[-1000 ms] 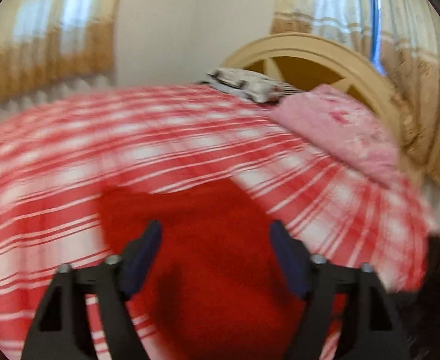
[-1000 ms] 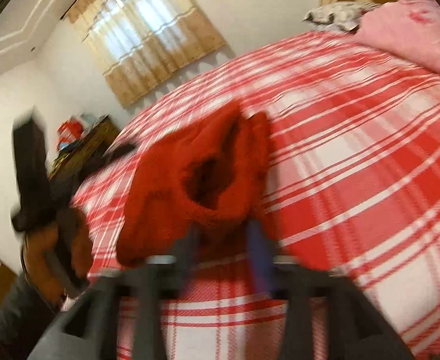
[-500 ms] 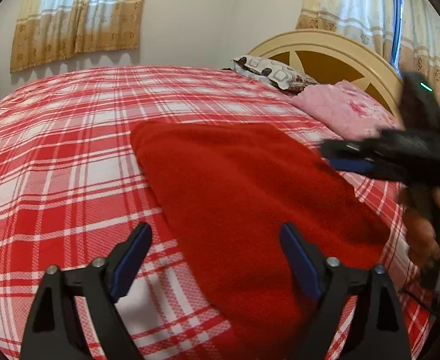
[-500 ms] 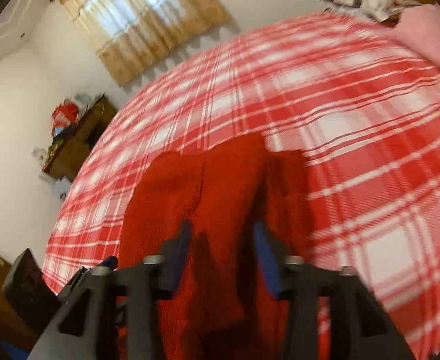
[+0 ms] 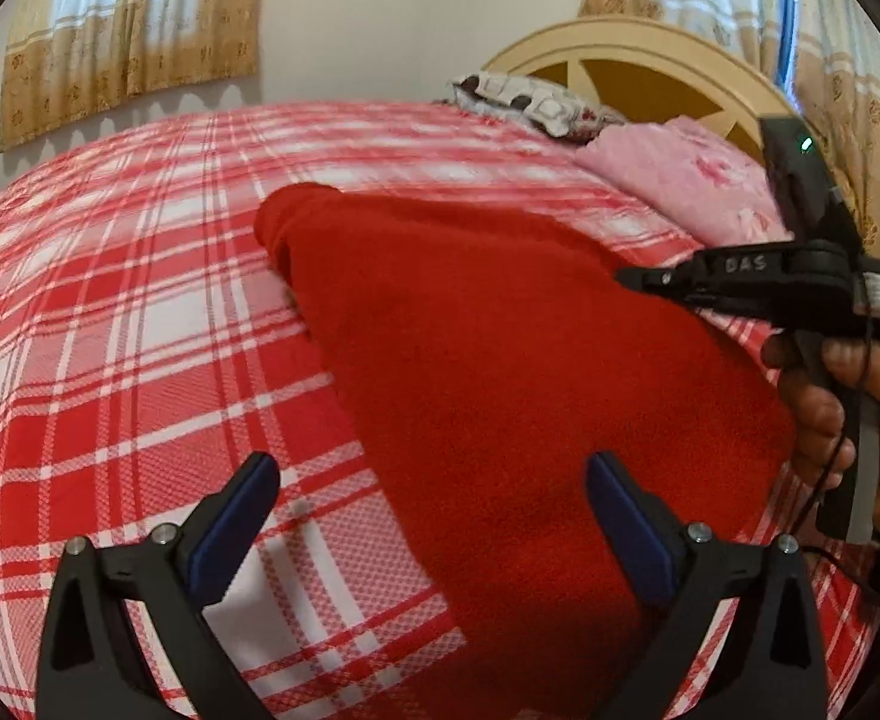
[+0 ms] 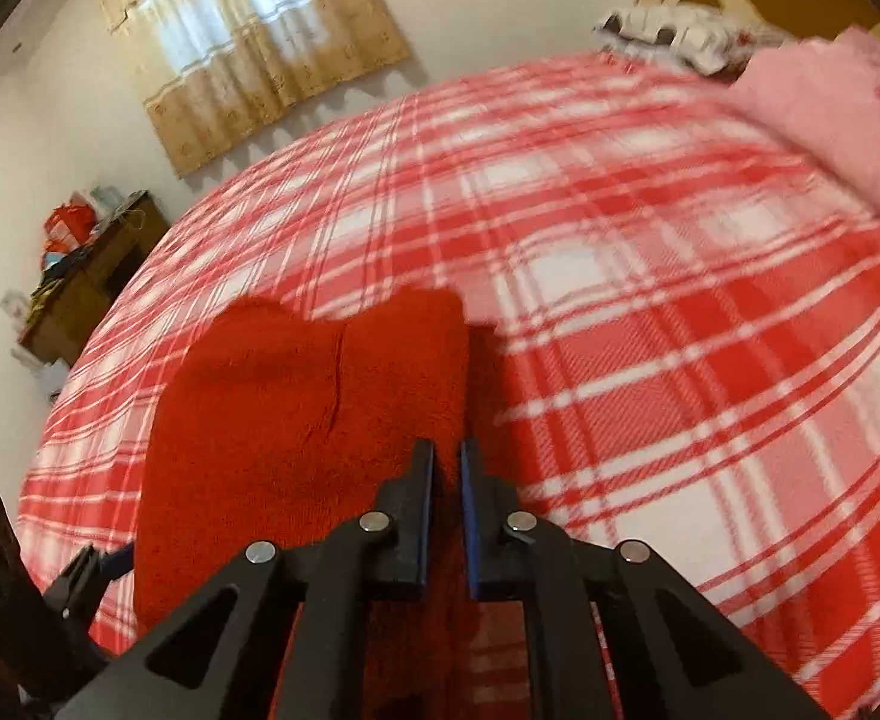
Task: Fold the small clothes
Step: 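Lay the folded bundle down and open both tools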
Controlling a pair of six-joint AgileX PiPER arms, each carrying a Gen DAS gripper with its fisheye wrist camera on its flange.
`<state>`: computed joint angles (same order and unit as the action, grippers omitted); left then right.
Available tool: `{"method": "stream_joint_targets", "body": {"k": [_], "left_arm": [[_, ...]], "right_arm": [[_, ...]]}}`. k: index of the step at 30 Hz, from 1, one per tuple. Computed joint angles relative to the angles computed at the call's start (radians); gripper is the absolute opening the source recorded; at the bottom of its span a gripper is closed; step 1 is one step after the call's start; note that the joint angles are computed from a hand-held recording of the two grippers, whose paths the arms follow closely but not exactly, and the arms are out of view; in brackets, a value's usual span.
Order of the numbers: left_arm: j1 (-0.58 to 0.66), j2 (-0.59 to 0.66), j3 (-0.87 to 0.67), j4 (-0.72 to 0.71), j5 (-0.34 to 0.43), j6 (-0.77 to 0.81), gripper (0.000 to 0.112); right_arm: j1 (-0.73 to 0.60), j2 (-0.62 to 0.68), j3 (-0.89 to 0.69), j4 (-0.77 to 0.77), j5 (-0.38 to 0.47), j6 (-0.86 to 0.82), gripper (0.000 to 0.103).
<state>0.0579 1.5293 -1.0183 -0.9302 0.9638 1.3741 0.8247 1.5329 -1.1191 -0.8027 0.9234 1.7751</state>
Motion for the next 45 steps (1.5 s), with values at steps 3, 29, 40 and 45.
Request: {"method": "stream_joint_targets", "body": {"k": [3, 29, 40, 45], "left_arm": [[-0.004, 0.009, -0.006, 0.020, -0.004, -0.023, 0.103], [0.003, 0.100, -0.088, -0.004, 0.030, -0.214, 0.103], [-0.032, 0.054, -0.047, 0.014, -0.024, -0.204, 0.103], [-0.018, 0.063, -0.049, 0.003, -0.012, -0.195, 0.103]], "right_arm": [[0.050, -0.001, -0.054, -0.072, 0.069, -0.003, 0.024], [0.164, 0.002, 0.067, -0.050, -0.048, -0.084, 0.037], [0.076, 0.005, 0.059, 0.019, -0.091, -0.132, 0.054], [0.115, -0.060, 0.081, 0.014, -0.071, -0.168, 0.056]]}}
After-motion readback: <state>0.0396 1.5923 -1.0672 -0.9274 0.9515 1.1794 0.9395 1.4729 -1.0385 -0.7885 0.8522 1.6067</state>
